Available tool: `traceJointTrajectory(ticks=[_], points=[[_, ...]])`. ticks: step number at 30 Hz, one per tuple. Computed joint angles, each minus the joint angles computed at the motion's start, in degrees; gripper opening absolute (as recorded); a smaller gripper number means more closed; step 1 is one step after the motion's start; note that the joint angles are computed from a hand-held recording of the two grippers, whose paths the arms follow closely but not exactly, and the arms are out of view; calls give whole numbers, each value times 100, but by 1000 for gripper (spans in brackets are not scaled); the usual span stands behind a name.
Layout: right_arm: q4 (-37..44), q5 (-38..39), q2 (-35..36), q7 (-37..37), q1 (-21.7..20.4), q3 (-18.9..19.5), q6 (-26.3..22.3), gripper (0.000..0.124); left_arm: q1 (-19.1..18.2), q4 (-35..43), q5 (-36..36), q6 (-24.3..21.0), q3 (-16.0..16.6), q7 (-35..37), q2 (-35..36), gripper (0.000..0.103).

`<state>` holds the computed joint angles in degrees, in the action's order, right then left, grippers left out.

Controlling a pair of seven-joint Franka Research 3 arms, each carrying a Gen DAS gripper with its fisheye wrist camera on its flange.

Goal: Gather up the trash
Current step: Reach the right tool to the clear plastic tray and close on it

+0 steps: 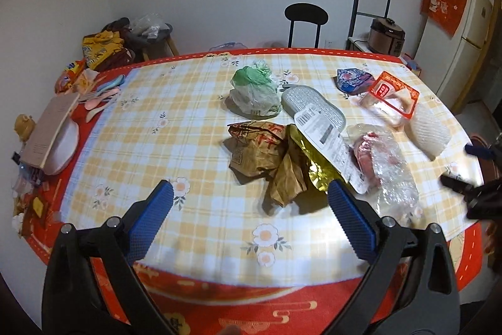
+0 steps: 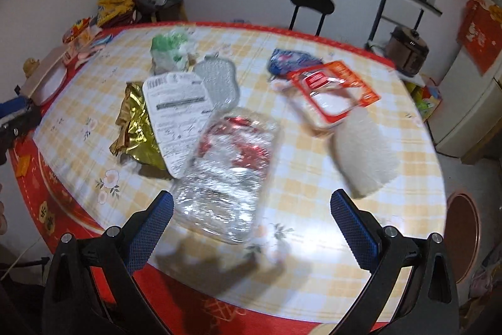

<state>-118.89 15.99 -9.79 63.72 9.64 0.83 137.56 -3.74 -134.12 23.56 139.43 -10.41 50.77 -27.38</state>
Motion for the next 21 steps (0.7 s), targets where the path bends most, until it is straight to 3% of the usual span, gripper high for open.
traceJointTrajectory(ticks=[5, 11, 14, 21], points=[[232, -581, 428, 392, 188, 259, -125, 99, -43, -110, -449, 417, 357, 262, 252, 96], [454, -1851, 974, 962, 525, 447, -133, 99, -54, -194, -1041, 832, 641, 915, 565, 90], [592, -2741, 1228, 1526, 708, 447, -209, 99, -39, -230, -1296, 936, 673, 1167, 639, 89], [642, -3663, 1413, 2124, 938, 321, -352, 98, -5, -277, -1723, 1031, 726, 1608, 771, 86]])
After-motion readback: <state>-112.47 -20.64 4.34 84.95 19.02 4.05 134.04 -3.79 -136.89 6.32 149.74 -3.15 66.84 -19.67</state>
